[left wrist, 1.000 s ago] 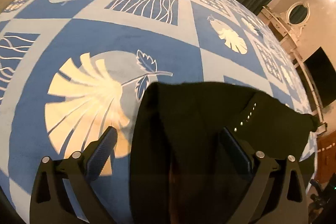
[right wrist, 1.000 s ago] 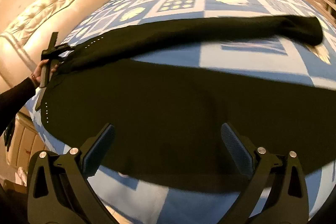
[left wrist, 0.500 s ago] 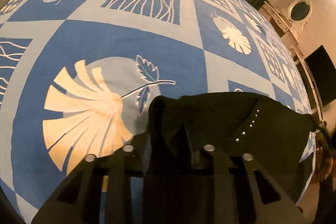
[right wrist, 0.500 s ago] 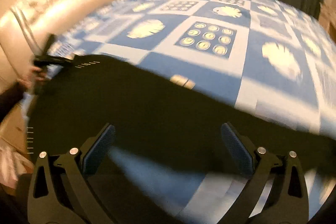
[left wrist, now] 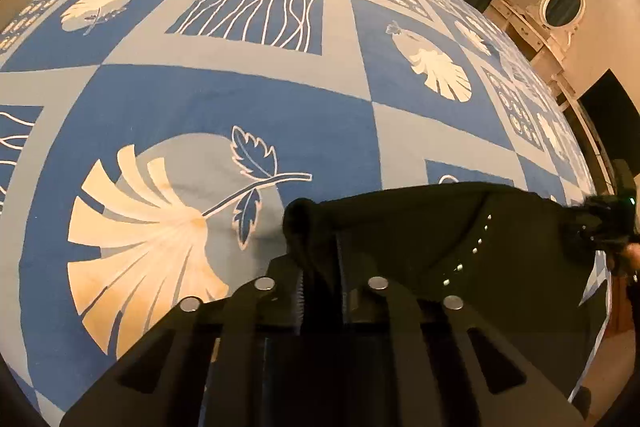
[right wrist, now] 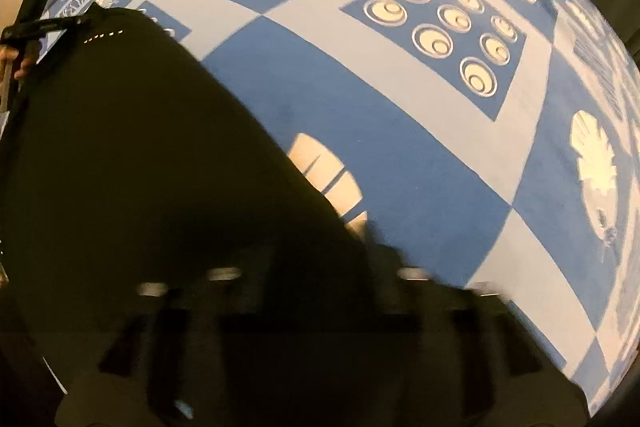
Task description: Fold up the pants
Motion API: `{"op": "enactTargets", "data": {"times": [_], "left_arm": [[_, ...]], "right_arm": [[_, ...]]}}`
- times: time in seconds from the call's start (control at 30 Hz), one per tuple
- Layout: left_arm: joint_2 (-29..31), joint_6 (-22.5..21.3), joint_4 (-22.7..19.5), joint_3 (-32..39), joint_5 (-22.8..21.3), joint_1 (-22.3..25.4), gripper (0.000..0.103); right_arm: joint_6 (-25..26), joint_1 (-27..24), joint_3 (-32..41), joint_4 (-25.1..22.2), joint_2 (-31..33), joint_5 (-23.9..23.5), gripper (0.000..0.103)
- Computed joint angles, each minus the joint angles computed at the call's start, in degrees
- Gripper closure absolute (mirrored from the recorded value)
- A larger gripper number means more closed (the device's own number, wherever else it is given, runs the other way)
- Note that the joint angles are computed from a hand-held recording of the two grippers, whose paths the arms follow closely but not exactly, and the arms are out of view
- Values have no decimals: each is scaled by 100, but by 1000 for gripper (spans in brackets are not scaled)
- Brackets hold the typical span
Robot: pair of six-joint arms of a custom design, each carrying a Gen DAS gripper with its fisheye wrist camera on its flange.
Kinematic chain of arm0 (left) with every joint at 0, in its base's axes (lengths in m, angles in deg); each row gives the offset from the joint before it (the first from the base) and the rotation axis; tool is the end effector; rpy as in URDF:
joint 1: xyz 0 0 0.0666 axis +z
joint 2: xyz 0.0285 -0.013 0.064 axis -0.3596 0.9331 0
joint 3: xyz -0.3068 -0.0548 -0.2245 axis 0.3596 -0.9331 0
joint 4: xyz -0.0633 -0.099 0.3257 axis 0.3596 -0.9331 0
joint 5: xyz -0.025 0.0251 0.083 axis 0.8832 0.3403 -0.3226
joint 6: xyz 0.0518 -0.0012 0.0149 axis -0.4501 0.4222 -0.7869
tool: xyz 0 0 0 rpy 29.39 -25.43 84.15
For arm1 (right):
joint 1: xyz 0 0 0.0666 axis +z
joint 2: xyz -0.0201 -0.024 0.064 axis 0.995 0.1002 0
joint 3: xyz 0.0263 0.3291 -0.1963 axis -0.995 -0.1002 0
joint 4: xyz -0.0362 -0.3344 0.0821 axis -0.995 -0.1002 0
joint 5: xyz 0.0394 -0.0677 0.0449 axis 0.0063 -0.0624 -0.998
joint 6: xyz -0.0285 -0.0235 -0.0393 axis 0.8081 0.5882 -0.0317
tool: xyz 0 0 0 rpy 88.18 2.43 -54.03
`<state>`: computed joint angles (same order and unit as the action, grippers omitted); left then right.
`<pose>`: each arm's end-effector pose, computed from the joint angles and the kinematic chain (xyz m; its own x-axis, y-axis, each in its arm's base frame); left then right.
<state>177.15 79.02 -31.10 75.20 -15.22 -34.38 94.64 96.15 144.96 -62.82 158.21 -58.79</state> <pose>0.6835 -0.1736 0.3002 -0.8784 0.1497 -0.4540 0.3124 0.8986 -0.3080 0.6094 0.1275 0.3334 -0.8827 -0.3665 -0.2939 -0.3634 0.9292 -0.0673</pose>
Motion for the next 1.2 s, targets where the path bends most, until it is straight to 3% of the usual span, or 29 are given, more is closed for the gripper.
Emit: {"op": "enactTargets", "data": {"times": [0.1, 0.27, 0.33, 0.5, 0.6, 0.67, 0.73, 0.8, 0.87, 0.93, 0.97, 1.07, 1.2], "left_arm": [[-323, 97, 464, -451, -23, -26, 94], [-1444, 370, 1775, -1974, 848, 91, 95], [-1872, 376, 2007, -2496, 1102, 119, 98], [-3127, 472, 2754, -4212, 1637, 208, 97], [-3788, 466, 2952, -5203, 1834, 318, 97], [-4212, 309, 2969, -5925, 1896, 386, 97], [-4378, 36, 2681, -6255, 1735, 401, 96], [-4616, -8, 2575, -6769, 1648, 490, 91], [-4928, 265, 2818, -7212, 1714, 643, 88], [-5190, 646, 3031, -7527, 1949, 832, 85], [-5355, 957, 3196, -7707, 1947, 869, 85], [-5561, 1696, 3559, -7959, 1954, 806, 84], [-5534, 2709, 4290, -8160, 1844, 692, 79]], "right_arm": [[-68, 182, -928, 787, -731, 289, 91], [-263, 661, -2585, 2025, -2090, 913, 91], [-446, 927, -3297, 2406, -2700, 1255, 91], [-924, 1880, -4743, 2755, -3927, 2369, 91], [-1724, 2527, -5398, 2540, -4353, 2793, 91], [-2299, 2727, -5679, 2411, -4408, 2645, 89], [-2682, 2880, -5896, 2413, -4429, 2542, 86], [-3176, 3011, -5970, 2351, -4500, 2457, 74], [-3600, 3027, -6079, 2538, -4720, 2251, 28], [-4359, 3057, -6322, 2862, -5114, 2024, 15], [-4668, 2978, -6463, 3077, -5272, 1784, 15], [-5844, 2491, -7193, 4304, -5843, 799, 15], [-6955, 2089, -7802, 5436, -5978, 98, 15]]}}
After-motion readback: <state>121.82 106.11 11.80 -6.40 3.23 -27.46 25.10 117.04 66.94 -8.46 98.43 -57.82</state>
